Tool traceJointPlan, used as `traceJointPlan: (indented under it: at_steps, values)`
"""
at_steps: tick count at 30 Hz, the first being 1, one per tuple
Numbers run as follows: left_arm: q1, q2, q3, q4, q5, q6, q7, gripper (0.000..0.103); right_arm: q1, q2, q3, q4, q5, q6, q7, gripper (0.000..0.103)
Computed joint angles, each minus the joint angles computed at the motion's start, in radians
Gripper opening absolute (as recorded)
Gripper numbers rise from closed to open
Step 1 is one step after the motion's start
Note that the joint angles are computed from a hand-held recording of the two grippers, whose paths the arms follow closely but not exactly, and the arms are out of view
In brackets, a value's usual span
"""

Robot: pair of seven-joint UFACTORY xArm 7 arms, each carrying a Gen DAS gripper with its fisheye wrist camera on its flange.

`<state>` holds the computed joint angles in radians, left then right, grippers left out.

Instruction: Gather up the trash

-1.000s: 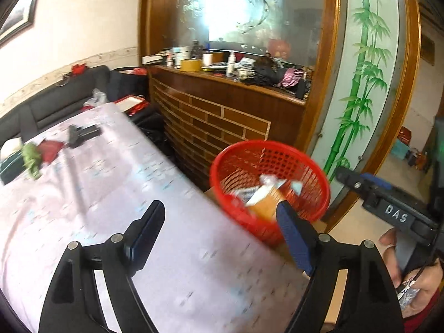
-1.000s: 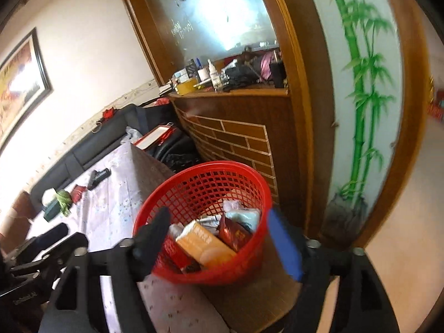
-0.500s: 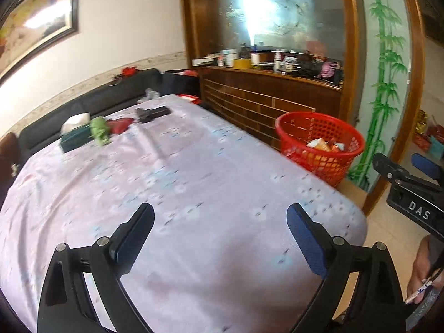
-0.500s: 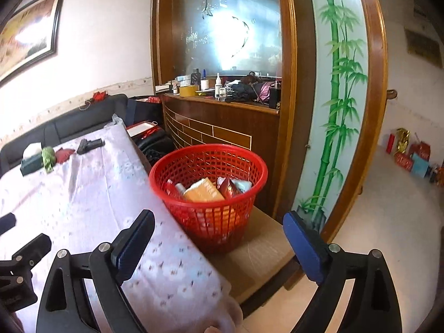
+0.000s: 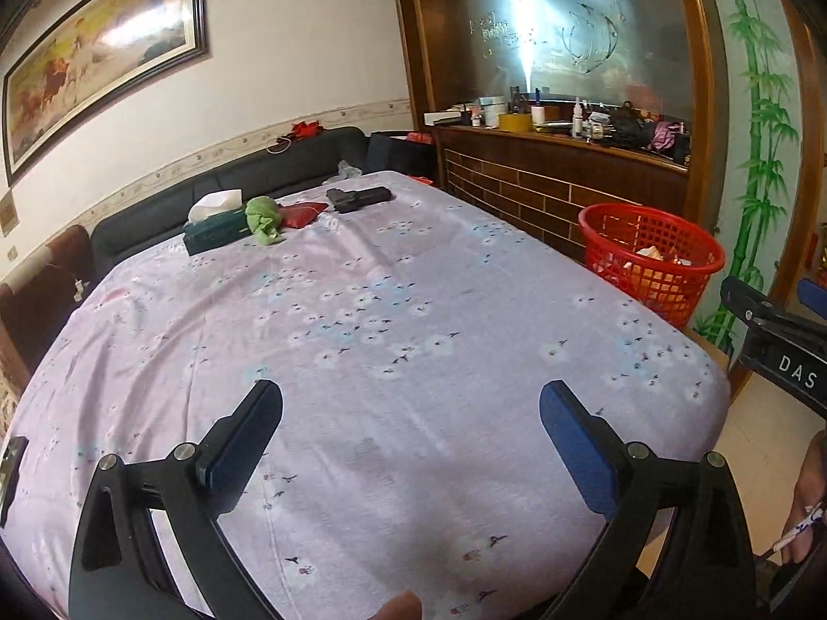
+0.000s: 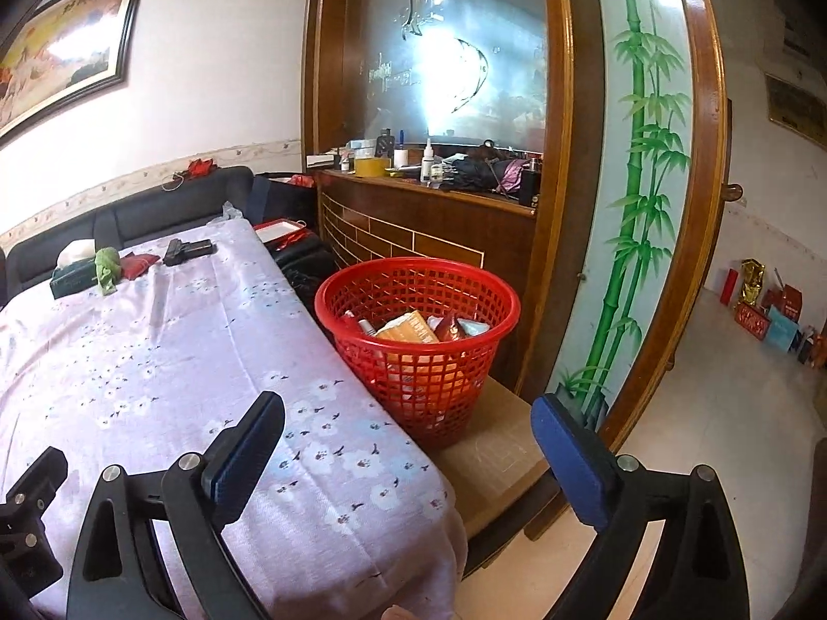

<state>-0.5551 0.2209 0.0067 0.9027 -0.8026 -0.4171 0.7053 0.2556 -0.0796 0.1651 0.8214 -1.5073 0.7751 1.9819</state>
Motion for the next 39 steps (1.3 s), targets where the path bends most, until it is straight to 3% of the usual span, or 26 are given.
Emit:
traceJointPlan:
  at_steps: [7,22,39]
  values:
    - [0.015,0.006,-0.012,-0.006,0.05,0.009,-0.023,0.099,0.015,0.025,0.004,0.021,-0.001,0.02,-0.024,0.098]
    - [-0.036,0.015,0.049,0.005,0.037,0.05,-0.047,0.099,0.017,0.038,-0.006,0.021,-0.005,0.002,-0.02,0.098]
    - [-0.034,0.012,0.053,-0.005,0.06,0.046,-0.072,0.099,0.029,0.054,-0.009,0.034,0.003,0.002,-0.036,0.098]
